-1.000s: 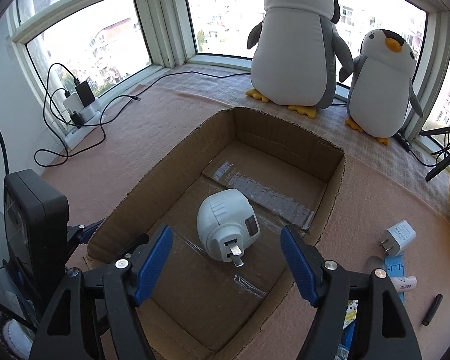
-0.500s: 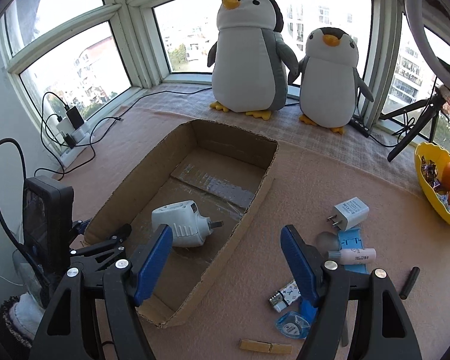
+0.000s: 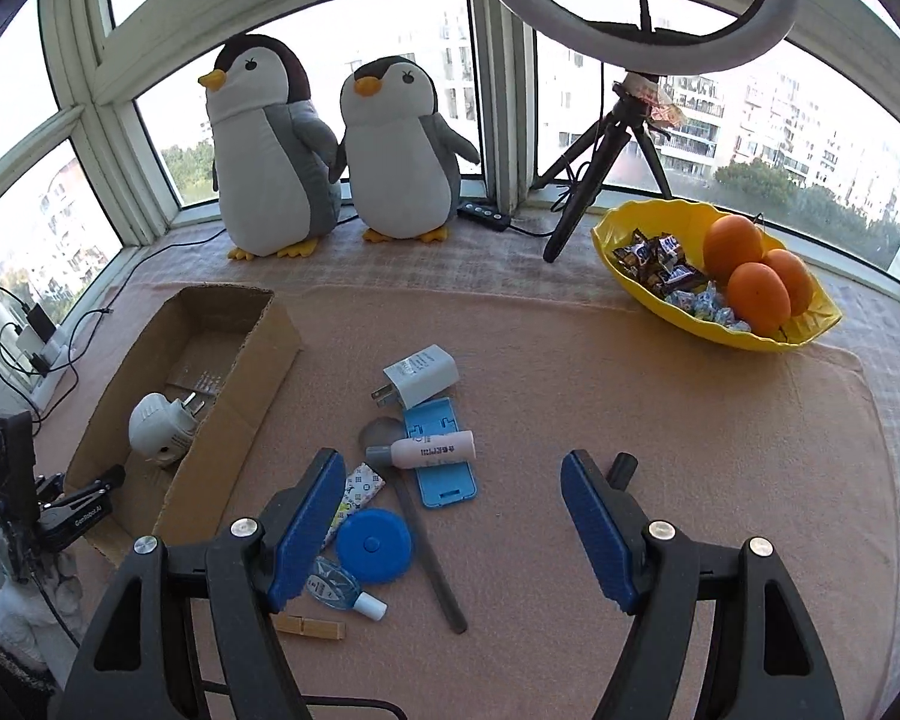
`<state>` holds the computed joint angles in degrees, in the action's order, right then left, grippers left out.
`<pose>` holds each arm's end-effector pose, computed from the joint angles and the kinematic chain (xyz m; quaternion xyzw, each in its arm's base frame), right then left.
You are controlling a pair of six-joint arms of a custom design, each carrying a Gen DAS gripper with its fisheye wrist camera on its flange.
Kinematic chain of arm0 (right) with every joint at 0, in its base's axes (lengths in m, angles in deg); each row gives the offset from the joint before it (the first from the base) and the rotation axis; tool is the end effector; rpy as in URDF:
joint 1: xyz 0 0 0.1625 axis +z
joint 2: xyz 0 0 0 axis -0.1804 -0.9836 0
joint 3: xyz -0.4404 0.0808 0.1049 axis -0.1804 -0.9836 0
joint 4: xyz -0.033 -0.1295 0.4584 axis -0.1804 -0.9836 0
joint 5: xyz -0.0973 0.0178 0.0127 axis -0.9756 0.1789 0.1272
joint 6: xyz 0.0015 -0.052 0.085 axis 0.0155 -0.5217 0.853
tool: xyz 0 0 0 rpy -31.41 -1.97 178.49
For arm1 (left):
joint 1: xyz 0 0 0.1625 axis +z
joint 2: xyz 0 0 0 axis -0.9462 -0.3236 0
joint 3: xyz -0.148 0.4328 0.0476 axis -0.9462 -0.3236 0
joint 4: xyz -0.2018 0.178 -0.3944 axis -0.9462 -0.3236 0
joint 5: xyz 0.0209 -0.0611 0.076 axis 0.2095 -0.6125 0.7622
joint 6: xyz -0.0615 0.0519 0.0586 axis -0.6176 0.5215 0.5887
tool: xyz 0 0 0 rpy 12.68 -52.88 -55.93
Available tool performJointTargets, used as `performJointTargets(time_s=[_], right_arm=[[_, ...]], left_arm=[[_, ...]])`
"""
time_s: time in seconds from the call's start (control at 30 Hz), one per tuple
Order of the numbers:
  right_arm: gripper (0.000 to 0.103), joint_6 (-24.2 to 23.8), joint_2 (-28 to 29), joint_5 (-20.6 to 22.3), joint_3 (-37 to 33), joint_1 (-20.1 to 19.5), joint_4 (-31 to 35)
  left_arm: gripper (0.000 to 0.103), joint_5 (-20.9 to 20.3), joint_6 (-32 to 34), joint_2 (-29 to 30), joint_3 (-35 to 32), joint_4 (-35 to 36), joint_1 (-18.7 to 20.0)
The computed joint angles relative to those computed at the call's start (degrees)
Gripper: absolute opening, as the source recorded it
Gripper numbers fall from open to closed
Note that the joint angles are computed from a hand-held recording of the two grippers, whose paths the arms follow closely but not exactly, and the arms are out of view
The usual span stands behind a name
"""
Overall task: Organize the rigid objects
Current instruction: 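Move the right gripper to the black cylinder and grasp it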
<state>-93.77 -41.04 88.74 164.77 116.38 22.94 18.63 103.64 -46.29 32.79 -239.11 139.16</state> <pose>0.2132 -0.5669 0.1685 -0.1006 -0.8311 0.3867 0.3868 -0.0828 -0.7441 0.1692 0.2857 0.8684 -0.1796 0.3633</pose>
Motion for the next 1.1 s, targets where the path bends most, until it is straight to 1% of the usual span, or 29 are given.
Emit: performJointTargets(time_s=[0.07, 0.13, 0.27, 0.4, 0.53, 0.67, 0.73, 0.8, 0.93, 1.1], right_arm=[[0.071, 0.77, -0.9, 1.52, 1.15, -0.97, -0.38], [0.071, 1.97, -2.01, 2.01, 2.47, -2.19, -0.59], [0.071, 6.35, -4.08, 1.23, 4.8, -4.97, 0.35], [0.07, 8.48, -4.69, 0.66, 5.34, -7.38, 1.93], [0.06, 10.58, -4.31, -0.99, 4.72, -9.53, 4.64], [0.054, 11.86, -3.57, -3.7, 3.57, -11.49, 6.86], [0.049, 12.24, -3.01, -4.32, 2.94, -12.02, 7.85], [0.047, 12.75, -2.1, -4.35, 2.09, -12.31, 9.07], [0.039, 13.61, -1.08, -5.02, 1.09, -12.9, 11.05], [0.032, 14.29, -0.2, -5.26, 0.28, -13.32, 12.99]], left_arm=[[0.051, 0.12, 0.16, 0.05, 0.02, -0.16, -0.04], [0.051, 0.23, 0.3, 0.07, 0.06, -0.31, -0.1], [0.051, 0.32, 0.36, 0.08, 0.13, -0.48, -0.14], [0.051, 0.33, 0.5, 0.08, 0.02, -0.42, -0.08], [0.051, 0.5, 0.69, 0.11, -0.05, -0.47, -0.1], [0.051, 0.58, 0.74, 0.12, 0.01, -0.56, -0.15], [0.051, 0.59, 0.77, 0.12, 0.01, -0.61, -0.14], [0.051, 0.59, 0.77, 0.12, 0.01, -0.61, -0.14], [0.051, 0.58, 0.72, 0.13, 0.04, -0.62, -0.16], [0.051, 0.62, 0.77, 0.13, 0.06, -0.65, -0.19]])
